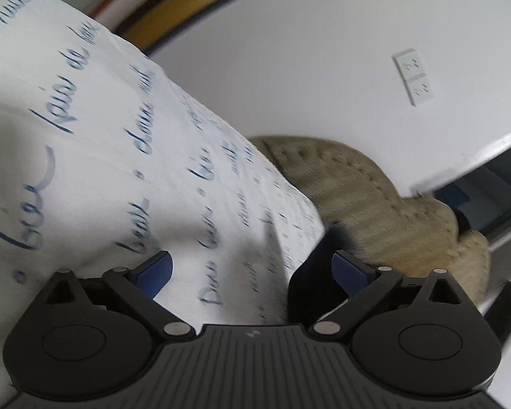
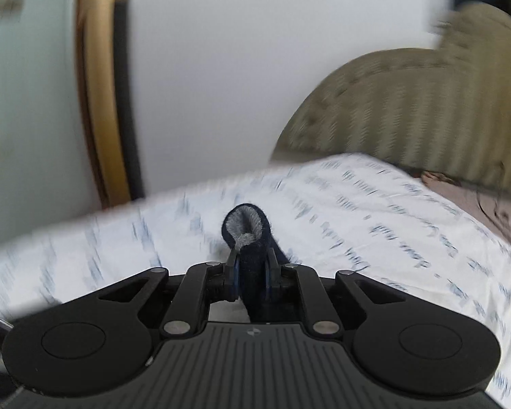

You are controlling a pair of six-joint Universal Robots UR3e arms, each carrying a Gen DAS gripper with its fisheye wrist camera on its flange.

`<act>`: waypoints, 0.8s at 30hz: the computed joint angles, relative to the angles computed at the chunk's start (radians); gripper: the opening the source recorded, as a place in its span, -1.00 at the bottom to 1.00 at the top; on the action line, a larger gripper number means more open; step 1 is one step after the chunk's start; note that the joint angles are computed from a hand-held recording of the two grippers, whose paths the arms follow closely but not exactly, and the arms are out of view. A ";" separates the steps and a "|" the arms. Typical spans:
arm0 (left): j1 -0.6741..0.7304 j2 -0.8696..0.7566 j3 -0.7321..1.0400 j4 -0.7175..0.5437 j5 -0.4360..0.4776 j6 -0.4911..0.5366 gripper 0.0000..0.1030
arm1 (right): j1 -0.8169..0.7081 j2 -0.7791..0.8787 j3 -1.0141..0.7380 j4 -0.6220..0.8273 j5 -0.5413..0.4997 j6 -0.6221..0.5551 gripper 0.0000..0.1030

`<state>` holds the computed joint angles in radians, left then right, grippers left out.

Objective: Fold small clothes

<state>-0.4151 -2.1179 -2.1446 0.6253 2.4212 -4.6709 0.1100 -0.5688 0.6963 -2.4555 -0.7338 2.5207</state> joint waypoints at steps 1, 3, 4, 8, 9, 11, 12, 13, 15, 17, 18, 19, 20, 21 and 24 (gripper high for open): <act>0.009 -0.014 0.003 0.054 -0.034 0.044 0.96 | -0.038 -0.035 0.053 -0.030 0.055 0.050 -0.72; 0.015 -0.028 0.015 0.092 -0.073 0.090 0.96 | -0.124 -0.116 0.194 -0.142 0.145 0.158 -0.71; 0.022 -0.035 0.016 0.116 -0.099 0.111 0.96 | -0.170 -0.152 0.257 -0.190 0.189 0.211 -0.71; 0.055 -0.049 0.002 0.166 -0.181 0.126 0.97 | -0.392 -0.299 0.501 -0.308 0.381 0.356 -0.70; 0.061 -0.050 0.000 0.171 -0.196 0.132 0.98 | -0.443 -0.318 0.528 -0.314 0.420 0.384 -0.70; 0.074 -0.065 0.003 0.218 -0.240 0.165 0.99 | -0.564 -0.376 0.619 -0.336 0.505 0.439 -0.70; 0.090 -0.077 0.000 0.263 -0.289 0.192 0.99 | -0.616 -0.378 0.633 -0.351 0.545 0.483 -0.70; 0.109 -0.081 -0.003 0.292 -0.343 0.213 0.99 | -0.665 -0.363 0.638 -0.387 0.578 0.545 -0.70; 0.136 -0.081 -0.002 0.309 -0.435 0.248 0.99 | -0.781 -0.397 0.736 -0.362 0.647 0.511 -0.70; 0.175 -0.051 -0.009 0.265 -0.546 0.280 0.99 | -0.871 -0.444 0.824 -0.153 0.653 0.304 -0.69; 0.197 -0.029 -0.009 0.228 -0.611 0.296 0.99 | -0.905 -0.463 0.844 -0.009 0.633 0.180 -0.68; 0.210 -0.012 -0.005 0.195 -0.656 0.305 0.99 | -0.925 -0.447 0.830 0.052 0.602 0.134 -0.67; 0.213 -0.005 0.005 0.178 -0.684 0.317 0.99 | -0.947 -0.422 0.819 0.066 0.580 0.129 -0.67; 0.222 0.003 0.008 0.166 -0.722 0.343 0.99 | -0.964 -0.388 0.807 0.037 0.573 0.161 -0.67; 0.269 0.068 0.055 -0.015 -0.885 0.478 0.99 | -1.003 -0.298 0.752 -0.041 0.631 0.282 -0.67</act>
<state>-0.1459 -2.0502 -2.0896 0.6107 1.5360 -4.1929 -0.8926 -0.8671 1.4482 -2.4961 -0.1033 2.8028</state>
